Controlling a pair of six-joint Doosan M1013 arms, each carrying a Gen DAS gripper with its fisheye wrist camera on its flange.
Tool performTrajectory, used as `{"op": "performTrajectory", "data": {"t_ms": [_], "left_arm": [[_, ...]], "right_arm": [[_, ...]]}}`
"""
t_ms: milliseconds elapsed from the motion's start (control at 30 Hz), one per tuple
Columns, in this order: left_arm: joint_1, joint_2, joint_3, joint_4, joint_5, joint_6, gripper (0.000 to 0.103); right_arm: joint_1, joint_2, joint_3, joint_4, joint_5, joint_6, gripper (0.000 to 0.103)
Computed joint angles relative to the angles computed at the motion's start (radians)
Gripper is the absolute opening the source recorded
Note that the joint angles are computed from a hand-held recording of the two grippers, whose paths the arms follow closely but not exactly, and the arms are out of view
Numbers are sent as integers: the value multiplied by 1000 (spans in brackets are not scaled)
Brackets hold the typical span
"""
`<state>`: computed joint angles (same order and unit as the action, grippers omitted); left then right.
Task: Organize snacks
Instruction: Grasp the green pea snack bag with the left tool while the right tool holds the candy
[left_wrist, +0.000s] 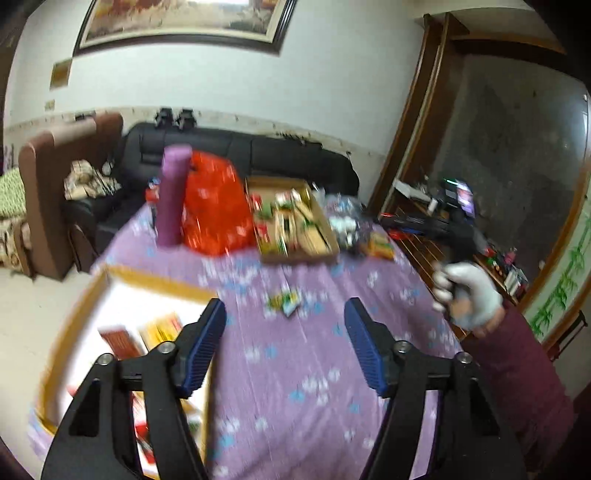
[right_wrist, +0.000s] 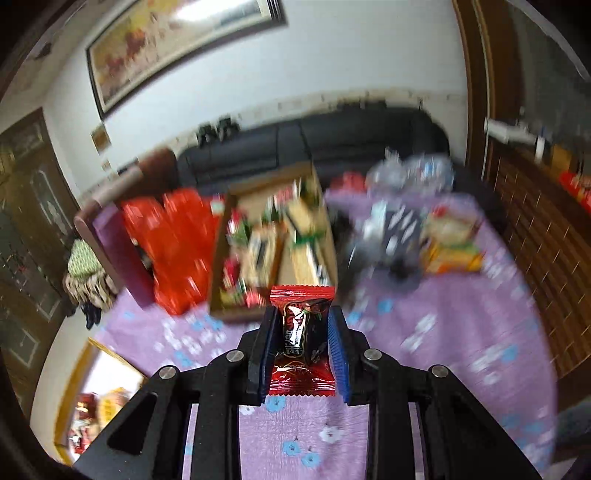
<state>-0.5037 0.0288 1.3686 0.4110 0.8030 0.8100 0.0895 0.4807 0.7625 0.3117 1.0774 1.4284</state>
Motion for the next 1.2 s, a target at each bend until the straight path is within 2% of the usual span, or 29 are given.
{"op": "performTrajectory", "data": {"t_ms": [100, 200, 267, 400, 500, 667, 833, 933, 1033, 1100, 1133, 1167, 1200], "left_arm": [[14, 55, -126, 41, 107, 46, 71], [39, 105, -198, 39, 142, 52, 79], [61, 130, -209, -2, 136, 36, 79], [104, 192, -203, -154, 121, 31, 79], [133, 252, -200, -289, 122, 43, 79], [148, 333, -213, -380, 149, 63, 79], [160, 396, -243, -469, 120, 86, 78], [157, 425, -271, -479, 115, 102, 78], [147, 465, -311, -484, 146, 131, 78], [126, 483, -338, -407, 184, 135, 78], [114, 493, -354, -363, 207, 153, 75], [102, 503, -370, -329, 236, 182, 65], [87, 505, -373, -277, 250, 194, 47]], "right_arm": [[-15, -22, -48, 16, -18, -27, 28], [-34, -35, -75, 76, -10, -49, 28], [-46, -42, -59, 121, -6, -62, 28], [-57, -59, 53, 222, 16, -114, 28], [-51, -79, 178, 258, -13, -161, 28], [-45, -82, 311, 335, -34, -213, 28], [-48, -59, 341, 374, -31, -245, 29], [-47, -50, 349, 370, -30, -257, 29], [-48, -37, 340, 381, 9, -257, 29], [-47, -38, 344, 380, 11, -267, 30], [-45, -41, 348, 379, 7, -272, 30], [-44, -44, 351, 377, 2, -277, 30], [-43, -48, 356, 375, -5, -283, 30]]}}
